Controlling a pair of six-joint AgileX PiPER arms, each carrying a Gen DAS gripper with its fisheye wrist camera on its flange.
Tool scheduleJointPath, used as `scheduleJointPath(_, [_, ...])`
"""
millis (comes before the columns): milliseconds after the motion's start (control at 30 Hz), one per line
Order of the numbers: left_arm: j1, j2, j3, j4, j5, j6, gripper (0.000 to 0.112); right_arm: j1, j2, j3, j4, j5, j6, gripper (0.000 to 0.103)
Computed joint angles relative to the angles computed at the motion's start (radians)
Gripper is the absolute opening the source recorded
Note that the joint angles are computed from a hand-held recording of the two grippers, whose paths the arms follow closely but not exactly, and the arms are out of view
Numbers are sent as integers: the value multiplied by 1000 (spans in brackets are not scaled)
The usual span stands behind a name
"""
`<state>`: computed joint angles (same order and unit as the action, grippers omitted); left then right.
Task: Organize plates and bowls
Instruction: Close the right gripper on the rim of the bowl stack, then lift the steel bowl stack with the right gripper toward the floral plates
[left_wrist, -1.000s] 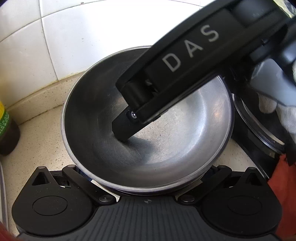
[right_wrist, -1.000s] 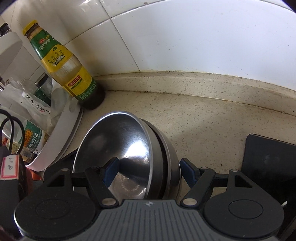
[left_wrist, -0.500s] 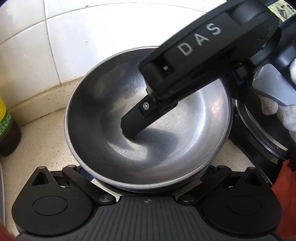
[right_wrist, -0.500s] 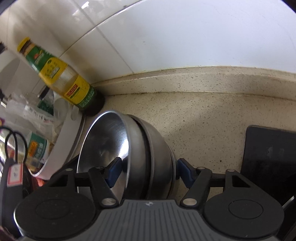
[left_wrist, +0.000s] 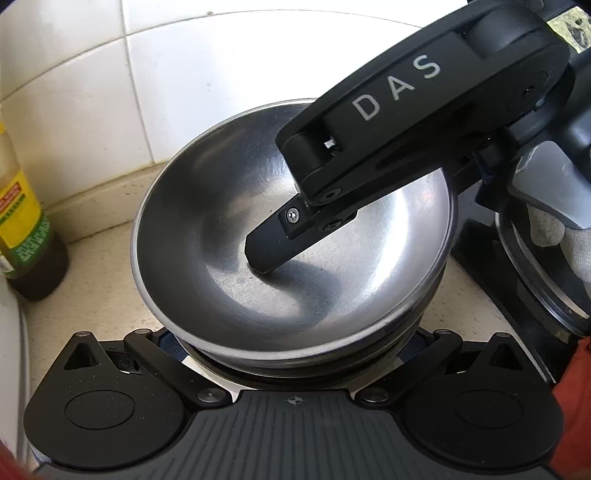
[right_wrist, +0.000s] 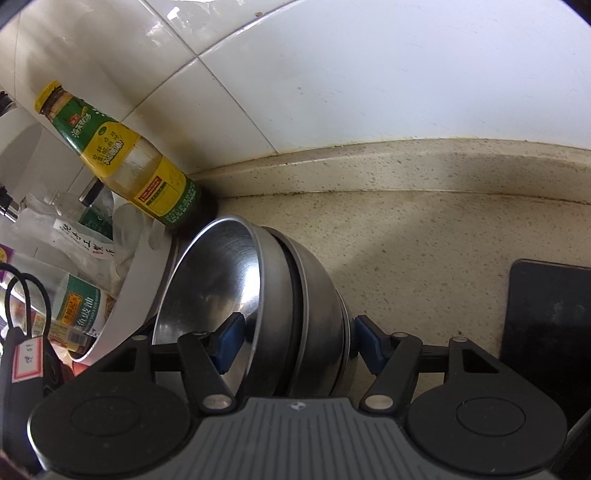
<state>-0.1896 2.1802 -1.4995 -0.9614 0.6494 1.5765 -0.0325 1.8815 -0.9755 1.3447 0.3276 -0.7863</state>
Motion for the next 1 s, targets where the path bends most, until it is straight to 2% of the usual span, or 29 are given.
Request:
scheduleJointPath(267, [9,-100,89,-47,-55,38,103,21,-43,-22,-43,-5,47,63])
scheduleJointPath(367, [14,-156,141,-65,-70,53,103,36,-81,-18,-105,-13,106,63])
scheduleJointPath(667, [54,-400,405,-229,-115,227,103,106,-236,12,-339,-33,332,63])
scheduleJointPath(833, [70,-487,481,-292,-139,278,103,157,-317,19,-479,-30,466,63])
scheduleJointPath(1000, [81,-619,629,-376,-177,355,103,197,-374,25,-549,-17,527,63])
